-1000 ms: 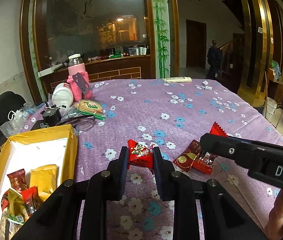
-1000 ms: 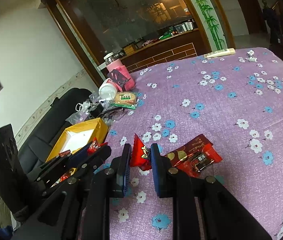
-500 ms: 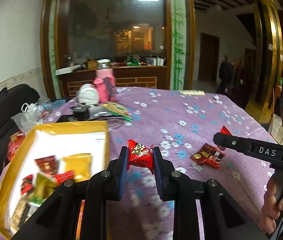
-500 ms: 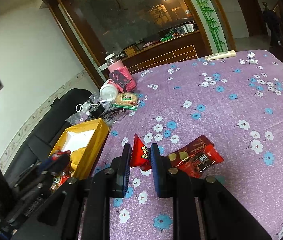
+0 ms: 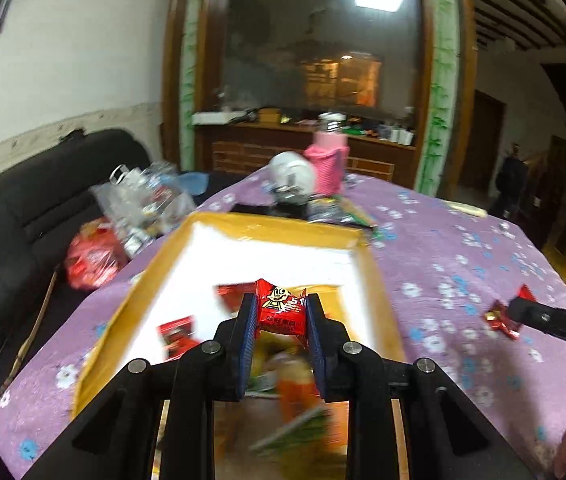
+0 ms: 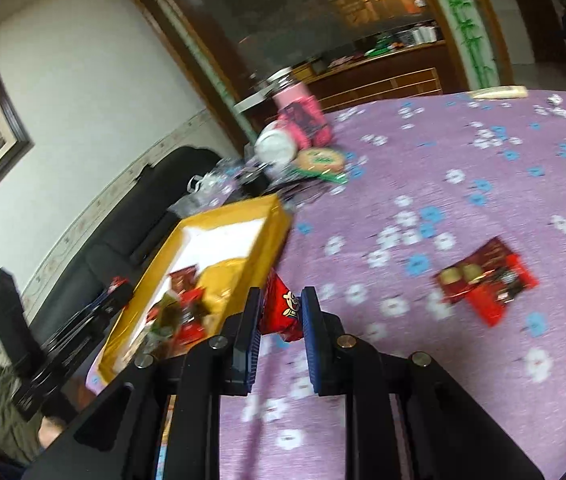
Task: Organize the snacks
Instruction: 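Carry both held red candies over the white-lined box, then lower the candies into the box and open both tools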
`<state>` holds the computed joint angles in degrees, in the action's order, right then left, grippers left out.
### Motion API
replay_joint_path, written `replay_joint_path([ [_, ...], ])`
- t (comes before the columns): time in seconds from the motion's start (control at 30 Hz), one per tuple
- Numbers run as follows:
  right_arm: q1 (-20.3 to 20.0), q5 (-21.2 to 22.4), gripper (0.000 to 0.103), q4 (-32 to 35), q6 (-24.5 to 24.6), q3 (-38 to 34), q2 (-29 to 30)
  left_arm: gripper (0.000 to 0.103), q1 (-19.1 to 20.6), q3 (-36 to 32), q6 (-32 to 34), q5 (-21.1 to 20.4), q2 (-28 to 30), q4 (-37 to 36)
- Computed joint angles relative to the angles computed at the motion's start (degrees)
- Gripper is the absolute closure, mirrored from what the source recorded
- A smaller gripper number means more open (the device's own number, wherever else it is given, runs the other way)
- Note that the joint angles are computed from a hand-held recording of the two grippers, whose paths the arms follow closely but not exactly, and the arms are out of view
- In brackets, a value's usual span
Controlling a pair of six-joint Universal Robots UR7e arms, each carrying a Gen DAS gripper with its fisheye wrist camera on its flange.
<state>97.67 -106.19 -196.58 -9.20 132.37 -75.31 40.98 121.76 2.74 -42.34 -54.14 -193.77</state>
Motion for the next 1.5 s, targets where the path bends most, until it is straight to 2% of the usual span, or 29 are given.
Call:
replay_joint_path([
  [0.33, 6.2, -0.9, 0.084, 7.4, 2.0, -8.3, 10.2, 0.078, 3.5, 0.4, -1.7, -1.1, -0.6, 1.8],
  [0.5, 6.5, -1.3, 0.084, 8.8, 3.2, -11.4, 14.5, 0.078, 4.6, 0.2, -3.2, -3.7, -1.2, 3.6],
  [0.6, 6.6, -3.2, 0.084, 10.4, 3.8, -13.5, 17.0, 0.078, 5.5, -0.1, -4.3, -5.9, -2.0, 5.5],
  [0.7, 6.9, -5.1, 0.084, 8.9, 2.5, -14.5, 18.9, 0.078, 6.6, -0.9, -6.5, -7.9, -2.5, 8.2],
  [1.13, 8.2, -9.5, 0.084, 3.9, -5.4, -14.3, 22.9, 0.078, 6.0, -1.0, -7.0, -5.8, -1.6, 7.3],
  [1.5, 8.1, -9.2, 0.084, 3.3, -5.2, -13.6, 22.5, 0.078, 5.4, -1.1, -7.5, -3.6, -1.2, 8.3],
])
